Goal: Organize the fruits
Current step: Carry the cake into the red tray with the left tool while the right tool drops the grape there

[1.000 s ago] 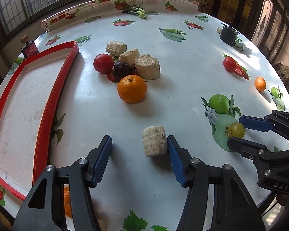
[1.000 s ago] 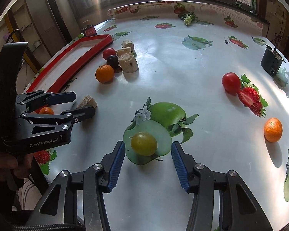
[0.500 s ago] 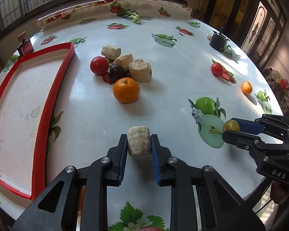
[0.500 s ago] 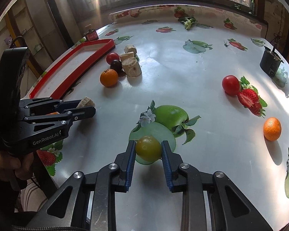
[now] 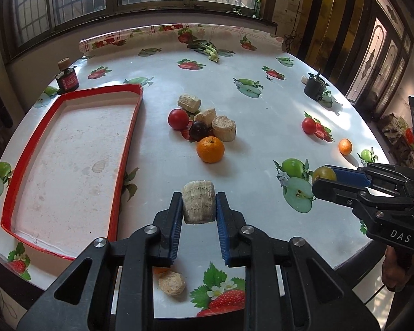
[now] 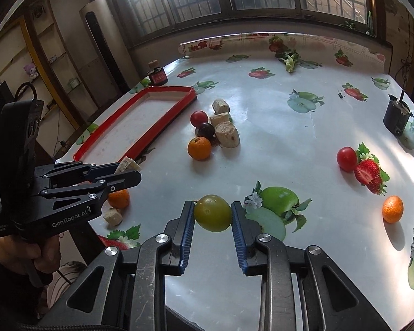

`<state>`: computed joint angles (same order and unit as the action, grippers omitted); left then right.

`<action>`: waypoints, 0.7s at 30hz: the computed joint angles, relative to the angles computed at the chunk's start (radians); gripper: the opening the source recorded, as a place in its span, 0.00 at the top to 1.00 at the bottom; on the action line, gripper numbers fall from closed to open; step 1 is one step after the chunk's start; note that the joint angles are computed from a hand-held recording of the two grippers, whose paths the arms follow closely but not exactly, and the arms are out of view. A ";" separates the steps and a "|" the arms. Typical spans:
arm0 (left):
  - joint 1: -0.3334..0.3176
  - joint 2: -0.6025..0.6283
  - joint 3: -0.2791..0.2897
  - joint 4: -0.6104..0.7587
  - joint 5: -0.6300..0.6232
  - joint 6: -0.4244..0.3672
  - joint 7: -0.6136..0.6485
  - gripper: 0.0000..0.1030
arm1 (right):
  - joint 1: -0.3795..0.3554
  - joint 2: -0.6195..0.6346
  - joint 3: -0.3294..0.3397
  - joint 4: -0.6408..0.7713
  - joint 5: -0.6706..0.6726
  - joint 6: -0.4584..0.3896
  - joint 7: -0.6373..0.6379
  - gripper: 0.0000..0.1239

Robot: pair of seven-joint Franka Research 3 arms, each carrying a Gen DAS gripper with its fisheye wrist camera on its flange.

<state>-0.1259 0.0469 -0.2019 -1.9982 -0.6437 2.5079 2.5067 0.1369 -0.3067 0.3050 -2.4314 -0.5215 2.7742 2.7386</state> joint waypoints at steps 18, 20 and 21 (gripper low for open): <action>0.085 0.076 0.012 0.089 0.031 0.049 -0.062 0.80 | 0.085 0.221 -0.085 0.217 -0.125 0.091 -0.001 0.78; 0.100 0.091 0.012 0.108 0.036 0.050 -0.075 0.80 | 0.109 0.249 -0.105 0.249 -0.129 0.096 -0.009 0.78; 0.107 0.100 0.012 0.118 0.039 0.049 -0.080 0.80 | 0.121 0.263 -0.116 0.265 -0.125 0.101 -0.017 0.78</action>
<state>-0.0188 0.1467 -0.1902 -1.8799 -0.6043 2.5569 2.4263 0.2584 -0.0438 0.1888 -2.1669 -0.6468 2.8753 2.7216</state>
